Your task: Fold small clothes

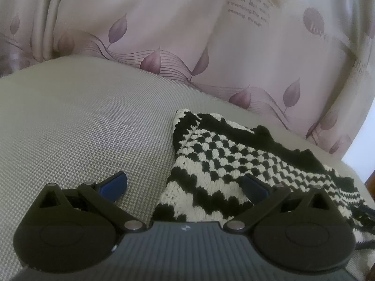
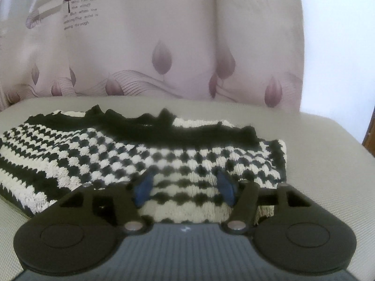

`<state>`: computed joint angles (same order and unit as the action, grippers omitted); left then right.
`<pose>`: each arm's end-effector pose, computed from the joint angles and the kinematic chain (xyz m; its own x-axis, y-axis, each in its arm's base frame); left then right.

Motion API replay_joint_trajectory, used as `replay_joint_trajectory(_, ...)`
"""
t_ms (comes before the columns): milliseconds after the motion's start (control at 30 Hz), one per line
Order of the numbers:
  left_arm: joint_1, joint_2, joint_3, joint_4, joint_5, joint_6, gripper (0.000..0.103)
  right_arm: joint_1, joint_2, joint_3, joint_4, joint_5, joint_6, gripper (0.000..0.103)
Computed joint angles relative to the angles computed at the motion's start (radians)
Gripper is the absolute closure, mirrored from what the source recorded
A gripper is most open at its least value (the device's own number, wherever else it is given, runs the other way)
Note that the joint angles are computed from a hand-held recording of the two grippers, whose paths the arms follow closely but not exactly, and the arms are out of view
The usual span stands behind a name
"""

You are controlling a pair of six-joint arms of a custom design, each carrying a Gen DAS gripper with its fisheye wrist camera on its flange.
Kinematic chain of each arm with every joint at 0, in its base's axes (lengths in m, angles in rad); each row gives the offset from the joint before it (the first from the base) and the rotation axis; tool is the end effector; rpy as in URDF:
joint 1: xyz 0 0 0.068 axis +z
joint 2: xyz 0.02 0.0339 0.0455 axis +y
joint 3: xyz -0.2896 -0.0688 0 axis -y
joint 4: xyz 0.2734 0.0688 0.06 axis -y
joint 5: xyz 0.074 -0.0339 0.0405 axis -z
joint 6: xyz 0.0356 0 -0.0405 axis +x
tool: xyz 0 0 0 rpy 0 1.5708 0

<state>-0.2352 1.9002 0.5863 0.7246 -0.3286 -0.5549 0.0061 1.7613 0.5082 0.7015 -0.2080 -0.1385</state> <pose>0.3243 -0.0659 0.0785 -0.4381 -0.4078 -0.8011 -0.3190 0.9037 -0.2855 0.3099 0.0092 0.0999 -0.4939 -0.1381 -0.8585 -0.2524 0.9676 -0.0104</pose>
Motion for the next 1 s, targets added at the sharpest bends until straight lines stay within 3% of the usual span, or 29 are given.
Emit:
replay_joint_trajectory(167, -0.01, 0.002, 0.018, -0.035, -0.018, 0.01, 0.0, 0.01, -0.001, -0.001, 0.001, 0.021, -0.007, 0.04)
replay_joint_trajectory(333, -0.023, 0.001, 0.045, -0.096, -0.042, 0.03, 0.0, 0.025, 0.002, -0.007, 0.023, 0.076, -0.002, 0.023)
replay_joint_trajectory(567, -0.026, -0.001, 0.052, -0.109, -0.049, 0.039, 0.001, 0.014, 0.005, -0.003, 0.02, 0.061, 0.008, 0.02)
replay_joint_trajectory(600, -0.018, -0.01, 0.031, -0.07, -0.026, 0.051, 0.003, 0.014, 0.005, -0.003, 0.022, 0.062, 0.008, 0.019)
replay_joint_trajectory(700, 0.061, -0.057, -0.024, 0.029, 0.176, 0.098, 0.007, 0.014, 0.004, -0.007, 0.029, 0.064, 0.009, 0.013)
replay_joint_trajectory(867, 0.215, -0.075, 0.082, -0.124, 0.446, 0.19, 0.017, 0.0, 0.008, -0.001, 0.024, 0.029, 0.016, 0.008)
replay_joint_trajectory(1000, 0.284, 0.027, 0.275, -0.346, 0.644, 0.268, 0.02, 0.001, 0.008, -0.007, 0.036, 0.026, 0.018, 0.008)
